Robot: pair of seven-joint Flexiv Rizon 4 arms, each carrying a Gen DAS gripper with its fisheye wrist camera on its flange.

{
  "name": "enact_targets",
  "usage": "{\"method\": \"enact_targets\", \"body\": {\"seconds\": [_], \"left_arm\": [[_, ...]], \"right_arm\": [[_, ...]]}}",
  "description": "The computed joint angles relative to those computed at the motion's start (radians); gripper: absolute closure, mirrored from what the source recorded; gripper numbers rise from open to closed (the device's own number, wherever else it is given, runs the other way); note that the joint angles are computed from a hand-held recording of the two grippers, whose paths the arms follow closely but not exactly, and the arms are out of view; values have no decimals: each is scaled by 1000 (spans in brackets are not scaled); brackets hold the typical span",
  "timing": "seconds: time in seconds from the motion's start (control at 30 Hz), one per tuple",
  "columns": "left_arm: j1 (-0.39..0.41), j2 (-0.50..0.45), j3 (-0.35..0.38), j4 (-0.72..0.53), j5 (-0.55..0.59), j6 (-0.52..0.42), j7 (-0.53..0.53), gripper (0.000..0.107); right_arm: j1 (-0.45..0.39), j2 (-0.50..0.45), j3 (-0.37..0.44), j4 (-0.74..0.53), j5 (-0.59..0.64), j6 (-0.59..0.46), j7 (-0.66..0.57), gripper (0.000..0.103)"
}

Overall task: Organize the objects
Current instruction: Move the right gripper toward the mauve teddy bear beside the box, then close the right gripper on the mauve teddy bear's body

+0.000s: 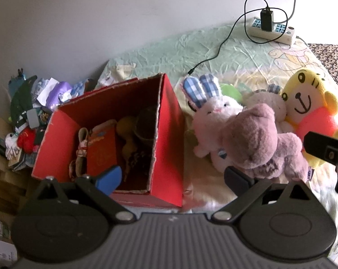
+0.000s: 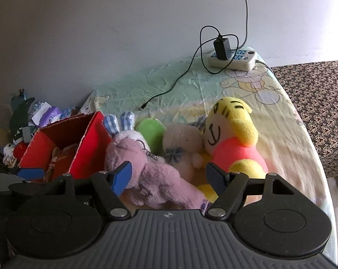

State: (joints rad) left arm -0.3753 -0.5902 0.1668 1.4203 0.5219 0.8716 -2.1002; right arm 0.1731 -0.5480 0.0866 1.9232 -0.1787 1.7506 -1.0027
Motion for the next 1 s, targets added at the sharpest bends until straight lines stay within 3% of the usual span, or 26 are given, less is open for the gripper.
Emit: {"method": "enact_targets", "body": {"seconds": [0.37, 0.6, 0.73, 0.83, 0.9, 1.0], "left_arm": [[42, -21, -23, 2, -70, 44, 52, 8], [152, 2, -94, 155, -238, 307, 197, 9], [280, 9, -246, 260, -408, 461, 382, 7], [311, -6, -298, 272, -480, 498, 457, 7], [381, -21, -404, 287, -562, 509, 549, 7], [366, -42, -413, 270, -592, 516, 612, 7]], "right_arm": [[-104, -56, 122, -85, -19, -22, -18, 30], [-308, -155, 389, -189, -33, -72, -74, 37], [-352, -199, 465, -246, -11, -138, -107, 37], [-390, -242, 535, -300, 23, -201, -148, 37], [-403, -266, 566, -336, 41, -248, -179, 37], [-433, -299, 624, -374, 80, -304, -230, 37]]}}
